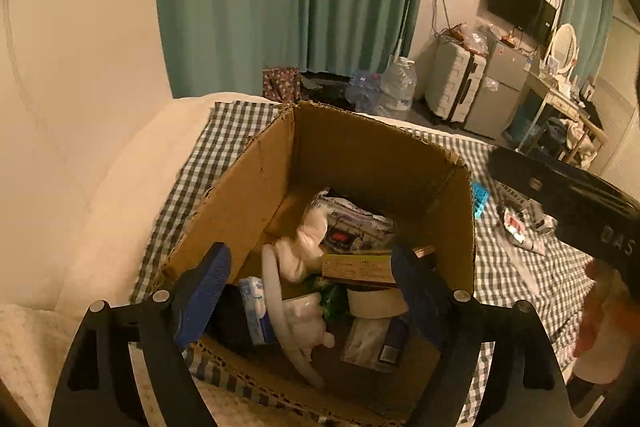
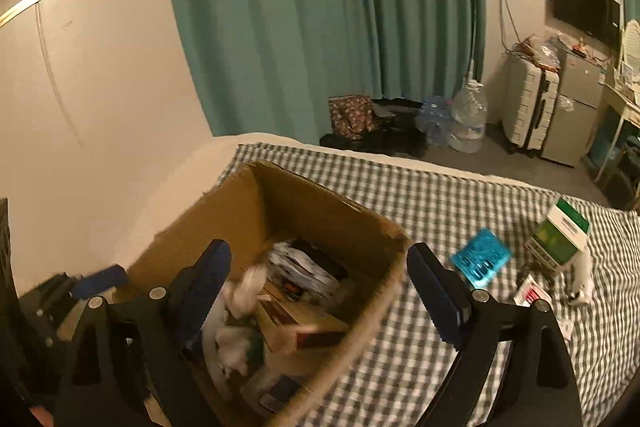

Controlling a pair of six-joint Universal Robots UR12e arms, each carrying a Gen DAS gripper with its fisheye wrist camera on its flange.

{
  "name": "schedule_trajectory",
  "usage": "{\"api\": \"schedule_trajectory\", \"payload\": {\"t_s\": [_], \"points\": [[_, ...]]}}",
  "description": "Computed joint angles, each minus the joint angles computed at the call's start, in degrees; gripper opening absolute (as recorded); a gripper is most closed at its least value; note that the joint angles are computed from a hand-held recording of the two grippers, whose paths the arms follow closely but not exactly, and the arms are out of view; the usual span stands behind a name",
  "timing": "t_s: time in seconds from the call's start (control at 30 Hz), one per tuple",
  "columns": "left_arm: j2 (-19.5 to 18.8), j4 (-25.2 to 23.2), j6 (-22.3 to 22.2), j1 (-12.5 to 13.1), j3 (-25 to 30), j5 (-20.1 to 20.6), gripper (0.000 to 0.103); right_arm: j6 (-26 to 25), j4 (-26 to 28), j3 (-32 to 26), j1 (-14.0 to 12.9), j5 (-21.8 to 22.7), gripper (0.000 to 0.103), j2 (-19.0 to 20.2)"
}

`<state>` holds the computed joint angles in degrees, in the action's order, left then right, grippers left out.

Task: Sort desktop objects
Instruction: 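Carry lace cloth and Amoxicillin box into the cardboard box and release both, then move both grippers back over the blue packet, tube and hair dryer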

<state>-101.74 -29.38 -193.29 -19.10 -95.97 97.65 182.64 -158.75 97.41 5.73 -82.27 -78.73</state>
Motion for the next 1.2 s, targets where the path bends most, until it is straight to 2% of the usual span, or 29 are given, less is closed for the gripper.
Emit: {"api": "schedule_trajectory", "payload": {"t_s": [0.2,0.3,0.4,0.6,0.77,0.87,1.03,1.2], "points": [[0.69,-2.1,-0.76,-1.8,0.72,4.0,0.088,0.71,0.06,3.92,-2.58,-0.4,0.09,-3.65],[1.13,-2.76,-2.06,-2.85,1.32,5.37,0.094,0.91,-0.91,5.74,-3.71,-0.83,0.09,-5.39],[1.27,-1.81,-2.9,-4.11,1.78,7.0,0.1,1.05,-2.44,8.11,-5.37,0.51,0.092,-7.69],[0.19,-2.38,-1.79,-8.08,4.22,11.28,0.103,-1.28,-7.25,12.66,-8.25,2.02,0.093,-11.59],[-1.52,-3.53,-2.7,-10.85,6.35,10.3,0.103,-1.76,-8.88,16.07,-11.54,2.76,0.095,-14.62],[-3.13,-3.71,-3.19,-12.7,7.76,10.12,0.103,-1.08,-10.17,18.39,-14.22,3.15,0.097,-16.31],[-5.8,-4.5,-4.58,-15.23,9.72,9.68,0.103,1.04,-8.99,21.57,-19.56,5.22,0.098,-18.55],[-8.83,-7.2,-6.28,-17.13,11.98,8.67,0.103,1.62,-9.89,24.05,-22.63,3.62,0.098,-18.88]]}}
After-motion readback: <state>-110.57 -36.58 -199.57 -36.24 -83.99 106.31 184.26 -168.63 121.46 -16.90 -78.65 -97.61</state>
